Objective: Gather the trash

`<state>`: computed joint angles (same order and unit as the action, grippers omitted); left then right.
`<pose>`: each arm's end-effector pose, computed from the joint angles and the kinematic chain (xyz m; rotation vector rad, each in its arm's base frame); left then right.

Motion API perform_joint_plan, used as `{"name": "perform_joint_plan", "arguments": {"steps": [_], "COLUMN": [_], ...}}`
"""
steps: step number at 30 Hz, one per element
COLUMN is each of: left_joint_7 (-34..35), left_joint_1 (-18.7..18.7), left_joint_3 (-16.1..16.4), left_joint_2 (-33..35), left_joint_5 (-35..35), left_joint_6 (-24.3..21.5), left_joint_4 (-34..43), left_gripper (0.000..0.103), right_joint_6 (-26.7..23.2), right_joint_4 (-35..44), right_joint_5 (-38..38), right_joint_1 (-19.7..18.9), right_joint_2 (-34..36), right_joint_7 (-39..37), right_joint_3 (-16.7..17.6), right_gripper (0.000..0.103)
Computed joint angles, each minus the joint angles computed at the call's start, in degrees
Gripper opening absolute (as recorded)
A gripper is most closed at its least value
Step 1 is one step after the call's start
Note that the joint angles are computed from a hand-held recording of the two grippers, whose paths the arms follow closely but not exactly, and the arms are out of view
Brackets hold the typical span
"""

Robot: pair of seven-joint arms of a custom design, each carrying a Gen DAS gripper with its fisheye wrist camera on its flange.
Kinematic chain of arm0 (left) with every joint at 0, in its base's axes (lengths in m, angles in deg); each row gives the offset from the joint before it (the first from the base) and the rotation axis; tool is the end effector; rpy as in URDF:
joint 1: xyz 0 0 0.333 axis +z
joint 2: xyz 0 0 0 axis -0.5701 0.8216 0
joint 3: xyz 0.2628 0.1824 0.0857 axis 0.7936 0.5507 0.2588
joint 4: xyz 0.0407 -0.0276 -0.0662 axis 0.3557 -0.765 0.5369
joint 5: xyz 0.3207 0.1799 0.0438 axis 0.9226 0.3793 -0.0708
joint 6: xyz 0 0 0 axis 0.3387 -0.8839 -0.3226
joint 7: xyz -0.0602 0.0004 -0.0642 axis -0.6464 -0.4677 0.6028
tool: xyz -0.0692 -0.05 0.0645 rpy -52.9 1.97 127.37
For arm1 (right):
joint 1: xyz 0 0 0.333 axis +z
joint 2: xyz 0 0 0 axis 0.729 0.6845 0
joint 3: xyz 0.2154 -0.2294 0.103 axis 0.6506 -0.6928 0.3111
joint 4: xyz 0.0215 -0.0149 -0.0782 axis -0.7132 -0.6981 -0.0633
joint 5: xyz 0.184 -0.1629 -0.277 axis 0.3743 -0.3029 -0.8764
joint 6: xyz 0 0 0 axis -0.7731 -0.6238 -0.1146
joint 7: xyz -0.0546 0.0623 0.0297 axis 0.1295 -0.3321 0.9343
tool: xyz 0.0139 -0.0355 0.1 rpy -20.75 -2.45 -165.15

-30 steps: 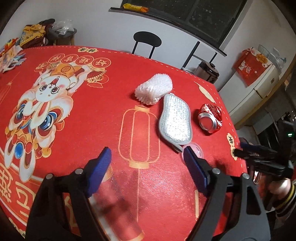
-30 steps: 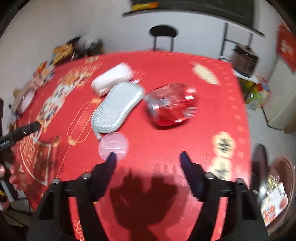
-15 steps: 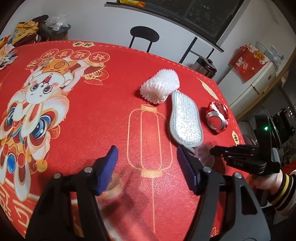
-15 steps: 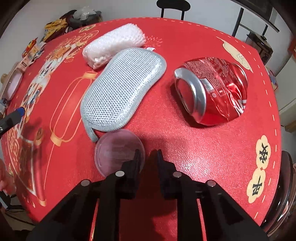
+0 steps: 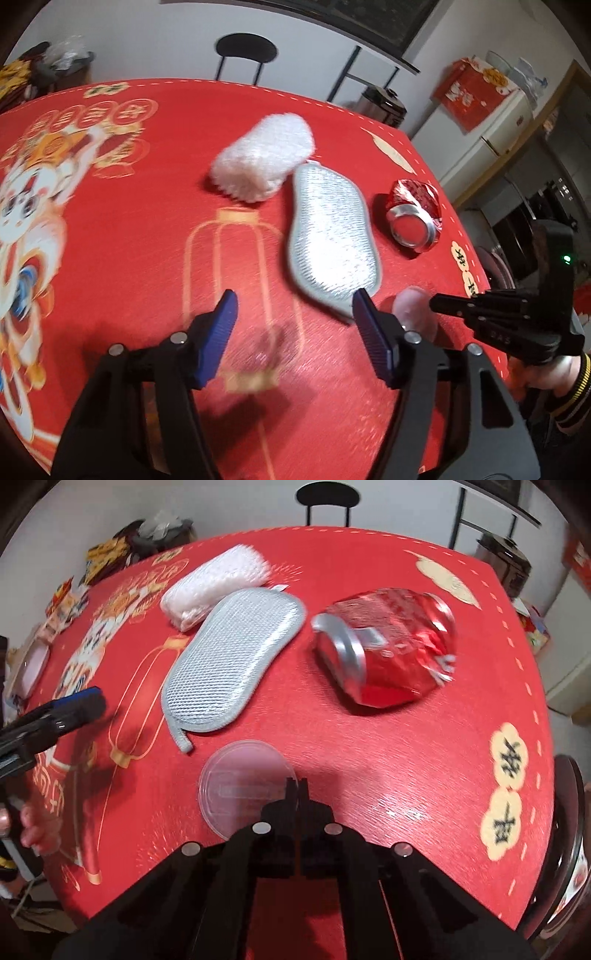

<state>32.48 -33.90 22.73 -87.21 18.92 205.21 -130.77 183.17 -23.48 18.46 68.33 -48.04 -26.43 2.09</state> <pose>0.3774 -0.1323 0.3603 -2.4758 1.0644 -0.7593 0.5781 0.2986 0.3611 -2.6775 0.6573 0.1100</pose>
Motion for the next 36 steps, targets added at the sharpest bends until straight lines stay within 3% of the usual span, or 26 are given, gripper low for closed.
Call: {"name": "perform_joint_plan", "arguments": {"steps": [6,9,10,11,16,23,25,30,36], "left_joint_7": [-4.51,3.66,6.77,10.29,29.44,37.73,37.74,37.54,31.28], "left_joint_1": [1.69,0.79,0.24,-0.42,-3.17,-6.74,-6.91,-7.54,-7.68], "left_joint_3": [2.27,3.69,3.73,3.60,2.66,3.25,3.59,3.67,3.65], "left_joint_2": [8.15,12.31,13.09,13.90,19.25,24.80,25.39,24.01,17.22], "left_joint_5": [8.82,2.13,-0.62,-3.76,-20.33,-27.90,-28.76,-28.87,-26.70], "left_joint_6": [2.51,2.35,1.47,0.03,-7.61,-20.86,-20.74,-19.34,-13.09], "left_joint_4": [7.48,10.88,11.73,12.70,18.95,26.65,26.94,25.39,17.87], "left_gripper": [0.071,0.078,0.091,0.097,0.097,0.097,0.098,0.089,0.088], "right_joint_6": [-0.93,-0.98,-1.12,-1.13,-1.05,-1.24,-1.30,-1.74,-2.62], "right_joint_4": [0.96,1.20,1.33,1.41,1.38,1.09,1.10,0.96,0.13], "right_joint_5": [1.97,2.57,2.82,2.98,3.89,4.96,5.10,6.18,8.55], "right_joint_1": [-2.13,-2.93,-3.23,-3.41,-4.12,-5.36,-5.59,-6.40,-7.37], "right_joint_2": [0.06,0.05,0.10,0.17,0.23,-0.06,-0.10,-0.57,-2.05], "right_joint_7": [-0.05,-0.07,-0.12,-0.10,0.17,0.02,0.01,-0.33,-1.89], "right_joint_3": [-0.60,-0.80,-0.84,-0.86,-0.93,-1.19,-1.26,-1.16,-0.78], "right_gripper": [0.003,0.003,0.003,0.003,0.003,0.003,0.003,0.003,0.003]}}
